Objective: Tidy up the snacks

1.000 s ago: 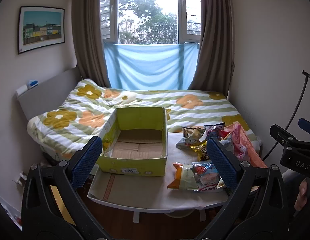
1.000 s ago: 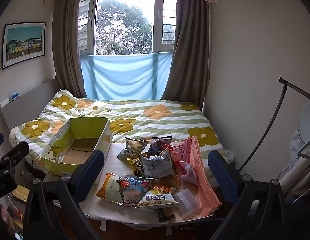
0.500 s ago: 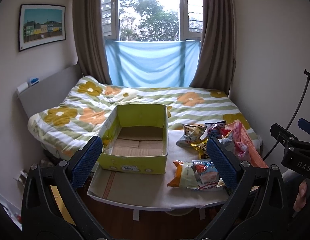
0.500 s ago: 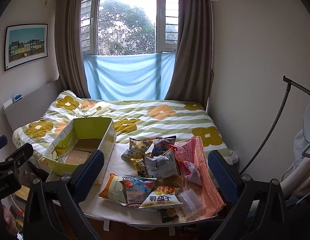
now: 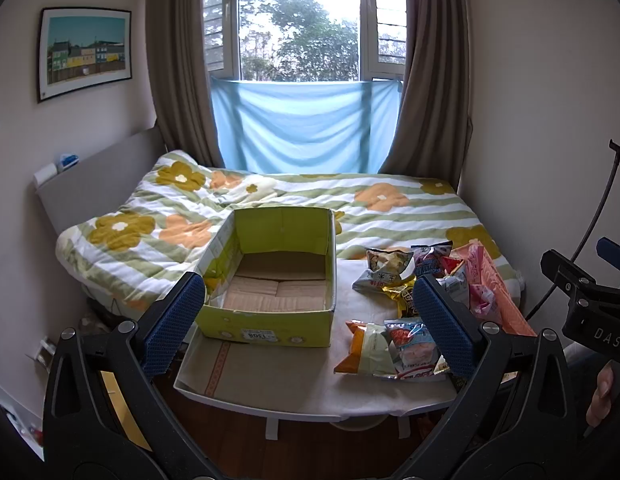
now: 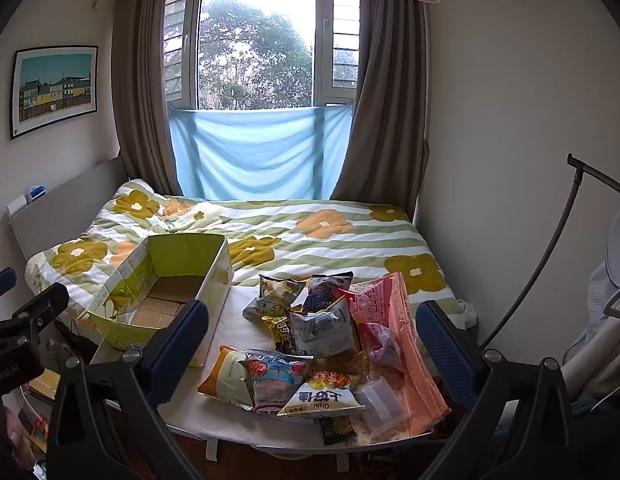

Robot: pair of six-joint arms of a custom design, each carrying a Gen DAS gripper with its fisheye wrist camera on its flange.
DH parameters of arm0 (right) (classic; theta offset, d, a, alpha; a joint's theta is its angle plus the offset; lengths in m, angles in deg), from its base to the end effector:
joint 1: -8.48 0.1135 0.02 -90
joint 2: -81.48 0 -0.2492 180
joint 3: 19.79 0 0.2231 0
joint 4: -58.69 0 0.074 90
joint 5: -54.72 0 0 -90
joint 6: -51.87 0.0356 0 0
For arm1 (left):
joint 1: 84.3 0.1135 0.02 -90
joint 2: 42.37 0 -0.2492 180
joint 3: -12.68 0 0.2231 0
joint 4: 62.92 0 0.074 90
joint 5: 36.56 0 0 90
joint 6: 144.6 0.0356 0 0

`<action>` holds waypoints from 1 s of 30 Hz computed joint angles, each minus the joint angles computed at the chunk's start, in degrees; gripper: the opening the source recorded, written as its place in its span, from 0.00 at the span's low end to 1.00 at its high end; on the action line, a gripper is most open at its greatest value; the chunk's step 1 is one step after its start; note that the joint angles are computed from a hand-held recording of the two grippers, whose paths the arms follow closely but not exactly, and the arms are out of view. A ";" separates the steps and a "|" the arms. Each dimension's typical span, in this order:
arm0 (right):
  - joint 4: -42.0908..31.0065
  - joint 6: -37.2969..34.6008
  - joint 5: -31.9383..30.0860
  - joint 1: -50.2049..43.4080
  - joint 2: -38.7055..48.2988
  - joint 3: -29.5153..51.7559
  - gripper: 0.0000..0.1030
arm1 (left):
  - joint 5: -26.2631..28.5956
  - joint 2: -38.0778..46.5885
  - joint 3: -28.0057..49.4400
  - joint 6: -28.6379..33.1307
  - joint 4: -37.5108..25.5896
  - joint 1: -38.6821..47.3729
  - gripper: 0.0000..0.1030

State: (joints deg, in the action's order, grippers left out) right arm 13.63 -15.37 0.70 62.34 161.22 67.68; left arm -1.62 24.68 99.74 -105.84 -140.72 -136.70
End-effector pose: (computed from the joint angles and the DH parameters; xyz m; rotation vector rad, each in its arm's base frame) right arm 0.1811 0.2125 0.3264 -0.2331 2.0724 0.1072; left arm 0.1346 -0.1270 0.3395 -0.2891 2.0624 0.1961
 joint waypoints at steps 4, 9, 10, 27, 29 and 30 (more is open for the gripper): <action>-0.06 -0.07 0.06 0.06 0.05 0.11 1.00 | 0.02 0.01 0.20 0.04 -0.17 0.05 1.00; 0.26 -0.12 -0.27 -0.06 -0.22 -0.43 1.00 | 0.24 0.13 0.18 -0.03 -0.10 0.09 1.00; 0.26 -0.07 -0.27 0.02 -0.32 -0.53 1.00 | 0.32 0.09 0.25 -0.08 -0.26 0.09 1.00; 0.08 1.08 1.62 1.30 -0.19 -0.97 1.00 | 1.49 -0.31 -0.44 0.75 0.65 0.84 1.00; -0.05 1.47 1.63 1.33 -0.12 -0.77 1.00 | 1.93 -0.80 -1.17 1.38 1.49 1.20 1.00; -0.28 1.61 1.70 1.41 -0.05 -0.58 1.00 | 2.01 -0.95 -1.40 1.57 1.75 1.30 1.00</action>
